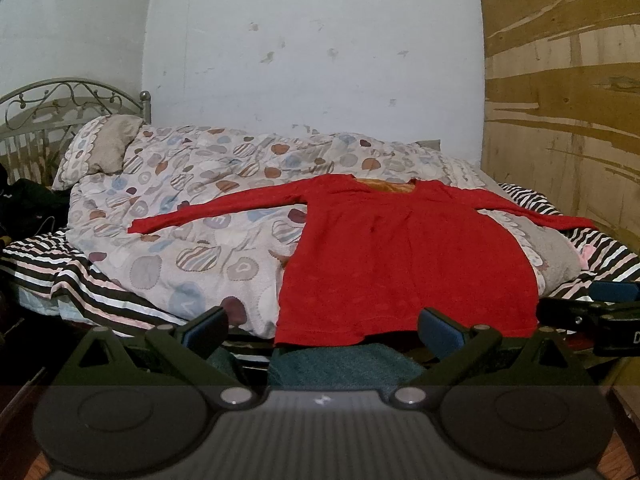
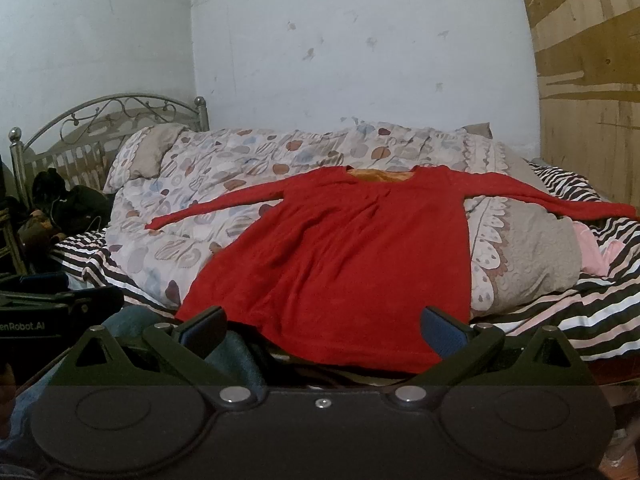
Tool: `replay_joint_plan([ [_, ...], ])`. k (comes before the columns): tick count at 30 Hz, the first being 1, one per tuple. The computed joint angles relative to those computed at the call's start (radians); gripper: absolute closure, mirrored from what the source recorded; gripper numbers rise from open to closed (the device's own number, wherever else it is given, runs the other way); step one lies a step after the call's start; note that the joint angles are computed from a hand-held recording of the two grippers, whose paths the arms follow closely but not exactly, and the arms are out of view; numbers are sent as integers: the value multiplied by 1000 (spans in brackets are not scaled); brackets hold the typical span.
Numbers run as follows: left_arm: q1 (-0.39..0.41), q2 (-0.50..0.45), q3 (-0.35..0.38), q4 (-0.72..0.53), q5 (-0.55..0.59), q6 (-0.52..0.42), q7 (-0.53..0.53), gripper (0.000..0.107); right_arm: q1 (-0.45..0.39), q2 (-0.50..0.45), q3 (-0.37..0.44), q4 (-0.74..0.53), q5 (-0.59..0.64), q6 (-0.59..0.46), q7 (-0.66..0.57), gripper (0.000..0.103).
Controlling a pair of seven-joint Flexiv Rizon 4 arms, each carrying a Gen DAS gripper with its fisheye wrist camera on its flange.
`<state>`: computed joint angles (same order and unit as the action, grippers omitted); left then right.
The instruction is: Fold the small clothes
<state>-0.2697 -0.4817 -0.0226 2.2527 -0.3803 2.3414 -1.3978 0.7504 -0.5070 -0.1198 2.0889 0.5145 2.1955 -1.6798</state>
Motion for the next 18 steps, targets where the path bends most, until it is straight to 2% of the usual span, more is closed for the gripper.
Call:
replay_joint_plan([
  [18, 5, 7, 2, 11, 9, 1, -6, 4, 15, -12, -4, -6, 10, 0, -4, 0],
])
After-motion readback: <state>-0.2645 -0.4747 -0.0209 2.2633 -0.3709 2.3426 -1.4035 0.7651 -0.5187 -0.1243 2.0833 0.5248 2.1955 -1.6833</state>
